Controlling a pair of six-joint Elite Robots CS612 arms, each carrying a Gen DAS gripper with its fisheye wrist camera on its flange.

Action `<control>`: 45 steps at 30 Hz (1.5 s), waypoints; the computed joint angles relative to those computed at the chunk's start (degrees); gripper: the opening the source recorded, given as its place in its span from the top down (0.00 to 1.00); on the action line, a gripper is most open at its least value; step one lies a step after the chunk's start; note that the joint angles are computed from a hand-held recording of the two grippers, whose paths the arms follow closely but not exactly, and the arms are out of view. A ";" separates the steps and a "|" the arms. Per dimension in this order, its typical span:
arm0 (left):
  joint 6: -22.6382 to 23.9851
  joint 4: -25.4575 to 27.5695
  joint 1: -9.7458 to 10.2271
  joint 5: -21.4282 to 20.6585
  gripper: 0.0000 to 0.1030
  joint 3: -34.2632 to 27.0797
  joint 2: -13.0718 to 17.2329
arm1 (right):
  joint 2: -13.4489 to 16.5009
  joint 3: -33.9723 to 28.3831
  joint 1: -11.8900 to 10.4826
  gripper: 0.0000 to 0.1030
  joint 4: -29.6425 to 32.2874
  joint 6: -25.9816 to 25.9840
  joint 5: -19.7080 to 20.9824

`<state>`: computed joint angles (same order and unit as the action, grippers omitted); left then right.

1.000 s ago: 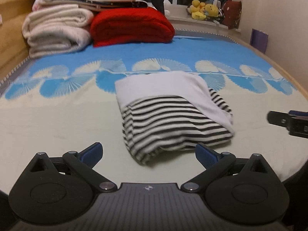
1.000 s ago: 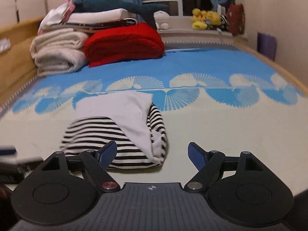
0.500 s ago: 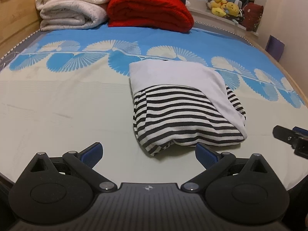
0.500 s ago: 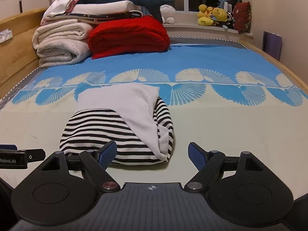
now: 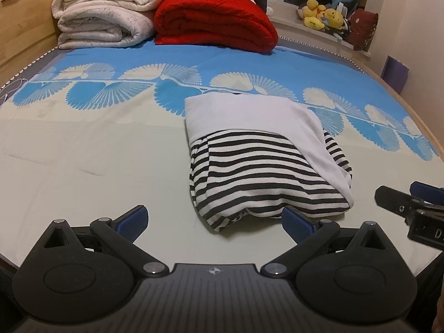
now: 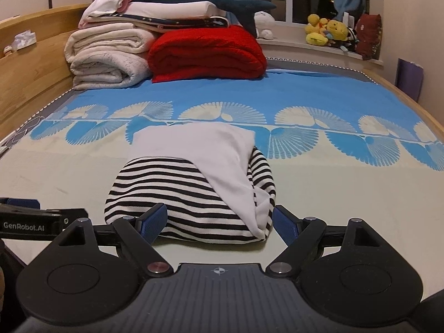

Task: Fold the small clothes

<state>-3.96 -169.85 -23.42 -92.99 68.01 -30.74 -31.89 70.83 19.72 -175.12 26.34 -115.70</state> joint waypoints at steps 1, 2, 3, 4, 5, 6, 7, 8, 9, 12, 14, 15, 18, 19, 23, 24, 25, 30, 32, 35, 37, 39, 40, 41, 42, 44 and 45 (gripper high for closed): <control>0.07 0.01 -0.01 -0.08 0.01 -0.05 0.03 | 0.06 -0.10 0.06 0.18 0.04 -0.22 -0.01; 0.20 0.10 0.00 -0.21 0.01 -0.14 0.07 | 0.09 -0.17 0.08 0.18 0.06 -0.48 0.00; 0.29 0.19 -0.02 -0.27 0.01 -0.18 0.09 | 0.10 -0.19 0.10 0.18 0.04 -0.69 0.02; 0.38 0.30 -0.04 -0.34 0.01 -0.22 0.12 | 0.11 -0.20 0.13 0.18 0.07 -0.86 -0.01; 0.46 0.39 -0.06 -0.38 0.01 -0.27 0.14 | 0.13 -0.27 0.17 0.18 0.19 -0.93 -0.09; 0.59 0.43 -0.07 -0.45 0.01 -0.29 0.16 | 0.13 -0.28 0.18 0.17 0.34 -0.94 -0.11; 0.67 0.45 -0.08 -0.51 0.01 -0.31 0.17 | 0.11 -0.27 0.17 0.17 0.46 -0.88 -0.11; 0.73 0.42 -0.09 -0.60 0.01 -0.30 0.17 | 0.09 -0.24 0.15 0.17 0.60 -0.76 -0.12; 0.79 0.39 -0.08 -0.70 0.01 -0.31 0.19 | 0.06 -0.21 0.14 0.17 0.69 -0.63 -0.12; 0.94 0.30 -0.11 -0.77 0.01 -0.31 0.21 | 0.01 -0.16 0.10 0.17 0.81 -0.32 -0.10; 0.98 0.33 -0.10 -0.77 0.01 -0.37 0.24 | -0.01 -0.12 0.12 0.17 0.77 -0.27 -0.08; 0.96 0.30 -0.11 -0.73 0.01 -0.36 0.24 | -0.01 -0.12 0.10 0.17 0.81 -0.34 -0.09; 0.94 0.37 -0.09 -0.80 0.01 -0.37 0.24 | -0.02 -0.13 0.10 0.17 0.82 -0.37 -0.04; 1.01 0.39 -0.09 -0.81 0.01 -0.39 0.25 | -0.02 -0.15 0.08 0.17 0.83 -0.45 0.07; 0.94 0.36 -0.12 -0.72 0.01 -0.37 0.23 | -0.06 -0.06 0.06 0.17 0.68 -0.78 0.31; 0.92 0.36 -0.11 -0.68 0.01 -0.35 0.24 | -0.01 -0.13 0.07 0.17 0.73 -0.83 0.34; 0.88 0.37 -0.10 -0.66 0.01 -0.32 0.25 | -0.01 -0.12 0.06 0.17 0.74 -0.88 0.40; 0.88 0.35 -0.07 -0.65 0.01 -0.28 0.28 | -0.06 -0.03 0.04 0.17 0.83 -0.93 0.50; 0.96 0.46 -0.02 -0.73 0.01 -0.34 0.34 | -0.07 0.01 0.04 0.17 0.92 -0.96 0.58; 1.04 0.67 0.09 -1.00 0.01 -0.48 0.41 | -0.07 0.05 0.00 0.17 1.07 -0.96 0.76; 1.07 0.63 0.11 -1.02 0.01 -0.48 0.42 | -0.07 0.06 0.00 0.17 1.17 -0.99 0.85; 1.08 0.73 0.09 -0.98 0.01 -0.50 0.41 | -0.05 0.05 0.02 0.17 1.27 -1.03 0.87; 1.11 0.81 0.11 -1.02 0.01 -0.53 0.43 | -0.05 0.00 -0.02 0.17 1.36 -1.08 0.94; 1.15 0.89 0.12 -1.06 0.01 -0.59 0.45 | -0.04 -0.02 -0.03 0.17 1.43 -1.10 0.96; 1.14 0.89 0.13 -1.01 0.01 -0.59 0.45 | -0.04 -0.04 -0.03 0.17 1.51 -1.09 0.97; 1.15 1.00 0.12 -1.02 0.01 -0.71 0.51 | -0.08 0.04 -0.06 0.17 1.53 -1.08 1.06; 1.14 1.06 0.13 -1.08 0.01 -0.74 0.52 | -0.08 0.05 -0.10 0.17 1.55 -1.10 1.16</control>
